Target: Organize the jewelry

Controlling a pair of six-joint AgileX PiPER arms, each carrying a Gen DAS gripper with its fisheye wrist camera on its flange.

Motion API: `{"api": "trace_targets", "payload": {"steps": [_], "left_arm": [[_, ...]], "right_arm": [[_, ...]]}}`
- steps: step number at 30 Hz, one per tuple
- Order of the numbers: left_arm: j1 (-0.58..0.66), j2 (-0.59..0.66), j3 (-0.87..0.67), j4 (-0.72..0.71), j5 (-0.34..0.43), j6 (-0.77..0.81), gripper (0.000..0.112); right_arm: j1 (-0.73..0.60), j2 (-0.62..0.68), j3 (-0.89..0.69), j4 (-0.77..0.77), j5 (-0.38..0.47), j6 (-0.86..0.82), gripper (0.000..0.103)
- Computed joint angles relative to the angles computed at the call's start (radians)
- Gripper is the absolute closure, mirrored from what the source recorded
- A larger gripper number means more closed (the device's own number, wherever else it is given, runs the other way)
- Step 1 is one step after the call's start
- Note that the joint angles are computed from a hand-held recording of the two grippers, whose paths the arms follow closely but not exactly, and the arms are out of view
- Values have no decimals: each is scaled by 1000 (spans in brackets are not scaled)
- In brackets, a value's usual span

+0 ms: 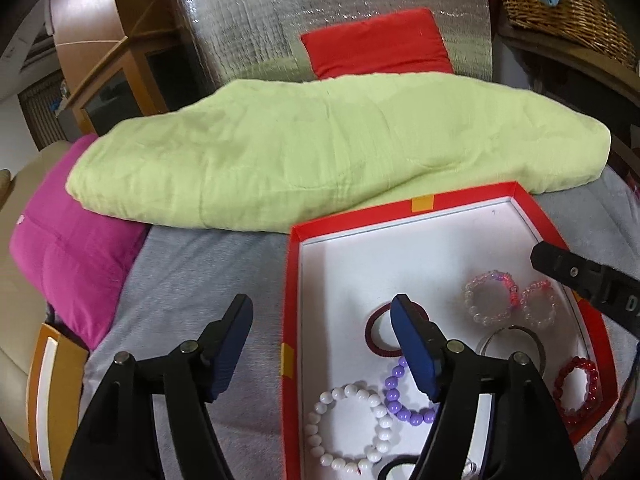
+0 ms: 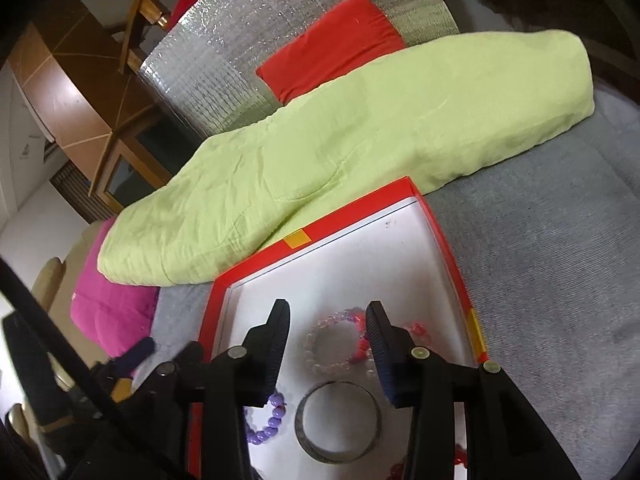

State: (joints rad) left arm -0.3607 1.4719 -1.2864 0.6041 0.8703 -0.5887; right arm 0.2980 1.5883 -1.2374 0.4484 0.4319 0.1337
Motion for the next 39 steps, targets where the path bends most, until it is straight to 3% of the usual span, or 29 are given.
{"api": "trace_targets", "payload": {"steps": [12,16,18,29,39], "left_arm": [[-60,-126,41,66,69,-93,34],[-72,-157,53,61,82,-97,34],[-81,-170,61,61,90,-103,34],[-172,-286,121,83,168,-149,34],[-327,-425,188,137,286,-233,34]], "right_arm": [[59,-80,13,-345,81,231,59],[109,-117,25,-523,123,358,46],[135,-147,39,-601,141,412,46],[223,-287,84,-762,239,530,35],[389,-445,143,-946,368,713,26]]}}
